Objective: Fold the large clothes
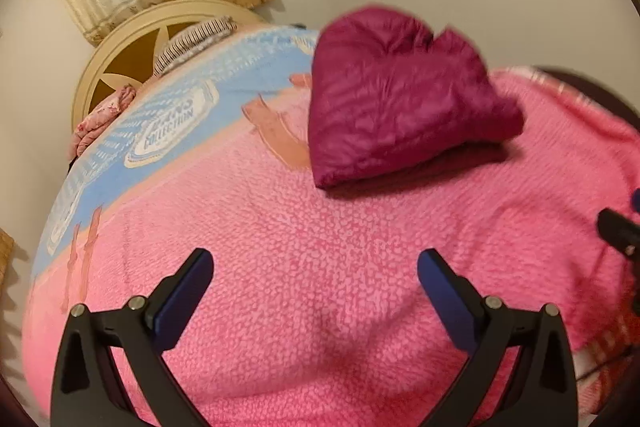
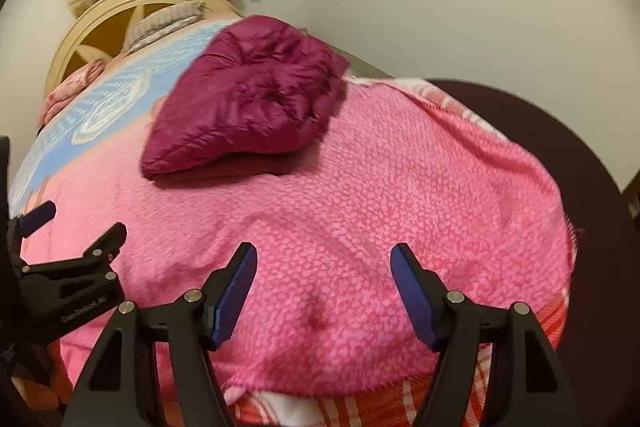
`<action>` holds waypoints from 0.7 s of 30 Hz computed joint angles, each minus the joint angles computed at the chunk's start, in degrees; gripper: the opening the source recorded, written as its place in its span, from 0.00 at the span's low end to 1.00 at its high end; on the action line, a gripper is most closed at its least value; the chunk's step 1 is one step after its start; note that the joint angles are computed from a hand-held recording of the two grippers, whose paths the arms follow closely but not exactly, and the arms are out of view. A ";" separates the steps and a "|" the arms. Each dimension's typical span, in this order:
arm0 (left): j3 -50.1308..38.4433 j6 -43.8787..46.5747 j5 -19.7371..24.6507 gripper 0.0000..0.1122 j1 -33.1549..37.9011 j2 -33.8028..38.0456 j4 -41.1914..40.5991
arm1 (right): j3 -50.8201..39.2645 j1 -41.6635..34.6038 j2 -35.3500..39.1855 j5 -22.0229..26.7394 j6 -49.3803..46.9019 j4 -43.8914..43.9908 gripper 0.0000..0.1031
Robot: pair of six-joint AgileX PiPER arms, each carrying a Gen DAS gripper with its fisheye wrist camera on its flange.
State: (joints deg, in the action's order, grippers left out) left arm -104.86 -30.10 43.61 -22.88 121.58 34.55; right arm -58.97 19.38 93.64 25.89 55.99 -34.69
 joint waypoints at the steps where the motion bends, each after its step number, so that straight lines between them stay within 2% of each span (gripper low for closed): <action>1: 2.33 -1.68 -1.71 0.92 -0.02 -2.24 1.25 | 1.12 0.99 -2.52 0.09 2.83 -3.07 0.68; 5: 8.31 -11.64 -5.47 0.92 -1.10 -8.89 10.86 | 2.87 5.58 -10.32 2.96 15.04 -15.97 0.68; 7: 10.86 -14.17 -7.62 0.92 -0.86 -12.16 12.25 | 3.83 9.36 -14.81 5.98 21.83 -24.07 0.68; 12: 14.76 -19.59 -11.12 0.92 -0.31 -17.37 14.39 | 6.16 17.45 -21.37 13.91 36.91 -39.91 0.79; 14: 15.23 -18.57 -12.39 0.92 0.33 -18.31 12.35 | 7.10 18.30 -22.70 14.02 39.43 -42.37 0.80; 17: 16.79 -23.85 -13.50 0.92 -0.06 -19.00 16.94 | 8.41 19.26 -23.79 13.05 43.31 -45.31 0.80; 21: 17.37 -25.99 -13.59 0.92 -0.30 -19.18 19.55 | 7.94 20.65 -22.78 14.83 43.26 -45.78 0.80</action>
State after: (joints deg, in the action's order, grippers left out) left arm -87.49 -56.09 30.01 -23.18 102.40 54.10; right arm -51.02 40.02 70.86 40.71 99.25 -80.47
